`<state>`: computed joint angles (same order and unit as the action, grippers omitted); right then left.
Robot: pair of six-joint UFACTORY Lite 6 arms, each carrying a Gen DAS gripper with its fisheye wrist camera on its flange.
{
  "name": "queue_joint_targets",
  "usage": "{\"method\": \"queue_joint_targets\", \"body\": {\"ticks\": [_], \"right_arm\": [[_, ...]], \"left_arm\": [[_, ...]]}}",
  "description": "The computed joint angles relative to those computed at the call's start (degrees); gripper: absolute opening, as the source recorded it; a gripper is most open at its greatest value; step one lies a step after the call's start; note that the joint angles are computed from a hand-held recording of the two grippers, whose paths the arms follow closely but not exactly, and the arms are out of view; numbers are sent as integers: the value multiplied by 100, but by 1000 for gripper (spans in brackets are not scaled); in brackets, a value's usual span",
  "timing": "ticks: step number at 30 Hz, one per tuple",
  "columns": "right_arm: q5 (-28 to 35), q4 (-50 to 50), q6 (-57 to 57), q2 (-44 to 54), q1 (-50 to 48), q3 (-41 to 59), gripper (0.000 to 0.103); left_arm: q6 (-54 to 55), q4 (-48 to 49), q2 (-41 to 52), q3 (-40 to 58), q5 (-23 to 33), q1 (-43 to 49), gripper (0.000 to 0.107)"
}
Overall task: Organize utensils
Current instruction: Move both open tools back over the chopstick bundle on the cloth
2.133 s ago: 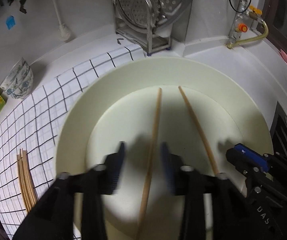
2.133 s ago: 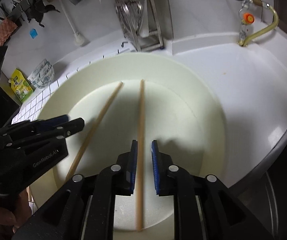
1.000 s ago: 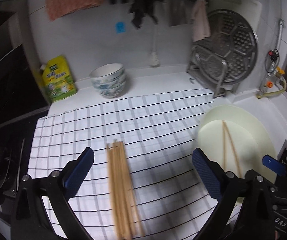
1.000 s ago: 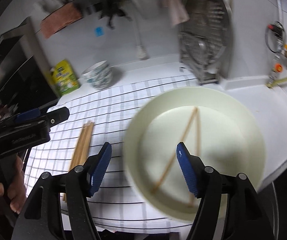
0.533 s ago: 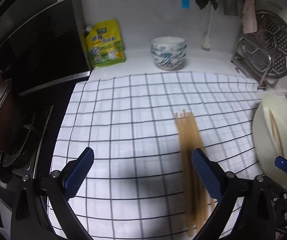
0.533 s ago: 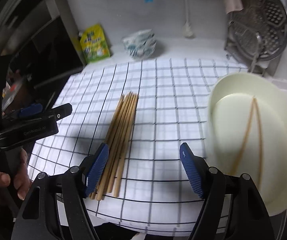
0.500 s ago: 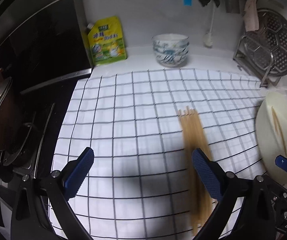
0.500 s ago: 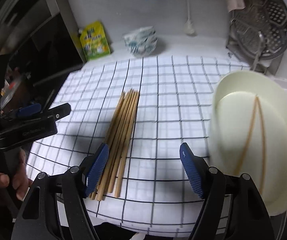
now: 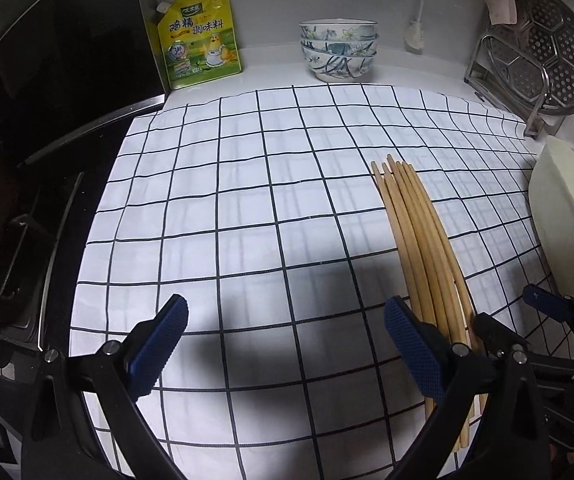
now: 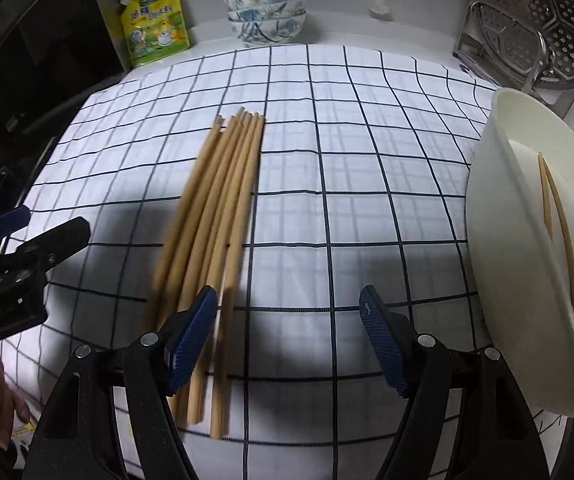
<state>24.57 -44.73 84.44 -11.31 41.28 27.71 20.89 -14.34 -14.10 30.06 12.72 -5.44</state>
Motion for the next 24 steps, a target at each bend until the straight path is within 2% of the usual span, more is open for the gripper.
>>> {"method": "queue_joint_targets", "body": {"ticks": [2,5,14,21,24], "right_arm": [[-29,-57,39,225,-32,60,70],[-67,-168,154,411,-66,94,70],[117,-97,209,-133,-286,-354,70],[229,90,0,-375,-380,-485,70],[224,181,-115,-462,-405,-538,70]], "left_arm": [[509,-482,29,-13,-40,22,97],[727,-678,40,-39,-82,-41,97],[857,-1032,370,59,-297,-493,97],[-40,-330,741,142,-620,-997,97],[-1161,801,981,168,-750,-1090,97]]}}
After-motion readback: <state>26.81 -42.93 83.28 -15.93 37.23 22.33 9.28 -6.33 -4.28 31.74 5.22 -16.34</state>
